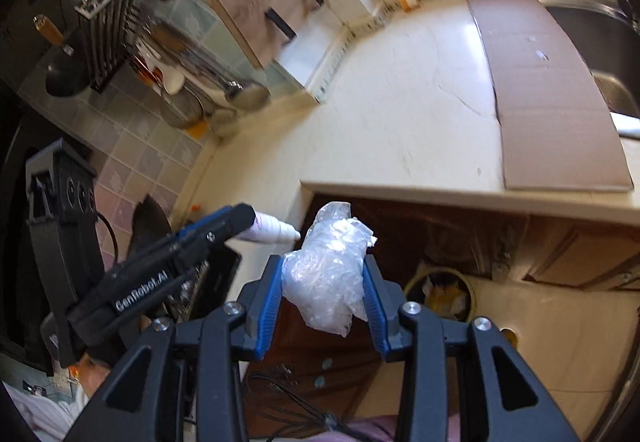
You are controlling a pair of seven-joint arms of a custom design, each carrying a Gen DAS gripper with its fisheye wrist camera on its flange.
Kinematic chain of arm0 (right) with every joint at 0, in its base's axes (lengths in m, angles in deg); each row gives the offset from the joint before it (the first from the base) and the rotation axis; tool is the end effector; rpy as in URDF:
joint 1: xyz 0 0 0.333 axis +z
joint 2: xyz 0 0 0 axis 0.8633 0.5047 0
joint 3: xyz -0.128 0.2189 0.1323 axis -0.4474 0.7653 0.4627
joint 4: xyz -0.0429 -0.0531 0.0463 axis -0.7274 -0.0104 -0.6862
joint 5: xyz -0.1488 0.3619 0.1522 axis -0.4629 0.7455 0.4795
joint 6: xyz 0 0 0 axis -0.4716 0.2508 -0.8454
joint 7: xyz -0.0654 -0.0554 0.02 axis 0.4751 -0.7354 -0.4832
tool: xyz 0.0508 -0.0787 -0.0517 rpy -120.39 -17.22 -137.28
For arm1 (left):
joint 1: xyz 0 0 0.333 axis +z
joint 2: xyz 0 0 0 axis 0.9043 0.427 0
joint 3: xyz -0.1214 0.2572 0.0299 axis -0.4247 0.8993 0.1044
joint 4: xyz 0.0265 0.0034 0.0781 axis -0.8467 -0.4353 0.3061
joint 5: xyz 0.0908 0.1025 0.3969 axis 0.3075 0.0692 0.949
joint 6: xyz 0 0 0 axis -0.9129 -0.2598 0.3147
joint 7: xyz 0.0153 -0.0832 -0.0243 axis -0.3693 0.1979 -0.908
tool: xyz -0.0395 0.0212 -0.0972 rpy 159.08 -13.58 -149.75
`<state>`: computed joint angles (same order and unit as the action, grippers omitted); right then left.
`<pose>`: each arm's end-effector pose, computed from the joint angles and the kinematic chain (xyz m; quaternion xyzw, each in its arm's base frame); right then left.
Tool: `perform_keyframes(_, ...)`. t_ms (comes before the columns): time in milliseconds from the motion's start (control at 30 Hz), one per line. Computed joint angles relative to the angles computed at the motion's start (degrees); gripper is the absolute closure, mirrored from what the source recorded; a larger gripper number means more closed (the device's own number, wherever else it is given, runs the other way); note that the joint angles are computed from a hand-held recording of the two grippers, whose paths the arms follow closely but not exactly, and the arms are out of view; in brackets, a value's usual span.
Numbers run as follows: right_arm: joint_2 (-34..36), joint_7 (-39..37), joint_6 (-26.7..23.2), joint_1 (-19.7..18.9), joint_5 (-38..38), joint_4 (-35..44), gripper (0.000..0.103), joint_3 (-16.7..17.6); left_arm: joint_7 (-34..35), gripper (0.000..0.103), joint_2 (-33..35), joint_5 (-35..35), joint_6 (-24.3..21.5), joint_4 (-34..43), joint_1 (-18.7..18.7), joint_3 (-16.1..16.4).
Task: Collect trash
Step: 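Carry the white bottle down over the bin and open the left tool while the right tool holds the wrap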
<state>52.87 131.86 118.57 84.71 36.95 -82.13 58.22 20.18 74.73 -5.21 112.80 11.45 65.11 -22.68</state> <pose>0.4480 0.3119 0.8025 -0.6193 0.6857 0.0442 0.3799 0.5084 -0.0711 0.8148 -0.6014 0.7472 -0.2690 0.0872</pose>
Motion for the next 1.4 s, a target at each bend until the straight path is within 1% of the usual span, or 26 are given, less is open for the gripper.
perform_keyframes(67,-0.7,-1.08,-1.72,0.21,1.12,-1.88,0.064,-0.23,0.25,0.08,-1.12,0.07,-0.35,-2.4,-0.29,-0.3)
perform_keyframes(200,-2.52,-3.19,-3.04,0.33,3.2,-7.33,0.064,-0.88,0.77,0.08,-4.04,2.85,1.23,-9.12,-1.09,-1.51)
perform_keyframes(300,-3.93,-5.18,-2.77,0.45,5.31,-12.88,0.064,-1.42,0.23,0.08,-5.84,5.19,1.93,-15.14,-1.41,-2.21)
perform_keyframes(400,-4.32,-6.98,-2.44,0.69,7.81,-18.37,0.064,-1.93,-1.67,0.08,-7.68,5.16,2.5,-22.28,-1.49,-2.18)
perform_keyframes(467,-3.84,-8.07,-2.33,0.79,9.16,-21.3,0.064,-2.1,-2.41,0.08,-8.68,5.5,4.2,-27.06,-1.43,-2.24)
perform_keyframes(533,-3.04,-9.52,-1.72,0.87,10.35,-24.05,0.064,-2.15,-3.03,0.08,-9.38,6.23,6.92,-31.81,-1.31,-2.47)
perform_keyframes(667,-0.05,-11.2,0.1,0.66,11.33,-27.1,0.064,-1.84,-5.16,0.079,-8.37,7.32,12.1,-38.47,-0.92,-2.65)
perform_keyframes(833,6.92,-13.0,1.14,0.06,11.34,-25.93,0.064,-0.97,-6.53,0.079,-4.56,6.4,16.55,-42.78,-0.45,-1.91)
perform_keyframes(967,12.55,-13.47,1.43,-0.52,9.51,-23.07,0.064,0.13,-6.87,0.079,-1.07,7.67,18.98,-43.83,0.18,-1.61)
perform_keyframes(1067,16.53,-13.75,1.92,-0.88,8.33,-20.38,0.063,0.9,-6.33,0.079,1.48,8.87,20.25,-43.36,0.38,-1.52)
perform_keyframes(1167,20.45,-13.61,1.3,-1.16,7.48,-16.98,0.06,1.66,-5.42,0.079,4.22,9.63,21.27,-42.2,0.27,-1.58)
perform_keyframes(1233,22.37,-13.45,0.2,-1.41,6.99,-15.07,0.059,2.02,-4.0,0.079,6.37,10.05,21.12,-40.66,0.2,-1.48)
perform_keyframes(1300,24.5,-13.07,-1.3,-1.55,6.7,-12.88,0.058,2.42,-3.21,0.071,7.32,11.04,21.64,-40.12,0.04,-1.53)
perform_keyframes(1367,25.47,-12.52,-2.17,-1.76,6.86,-12.07,0.057,2.7,-3.05,0.048,7.39,12.4,23.11,-40.28,-0.05,-1.54)
perform_keyframes(1400,25.5,-12.36,-2.05,-1.98,7.49,-12.28,0.056,2.85,-3.33,0.045,7.14,12.96,23.89,-40.52,-0.07,-1.53)
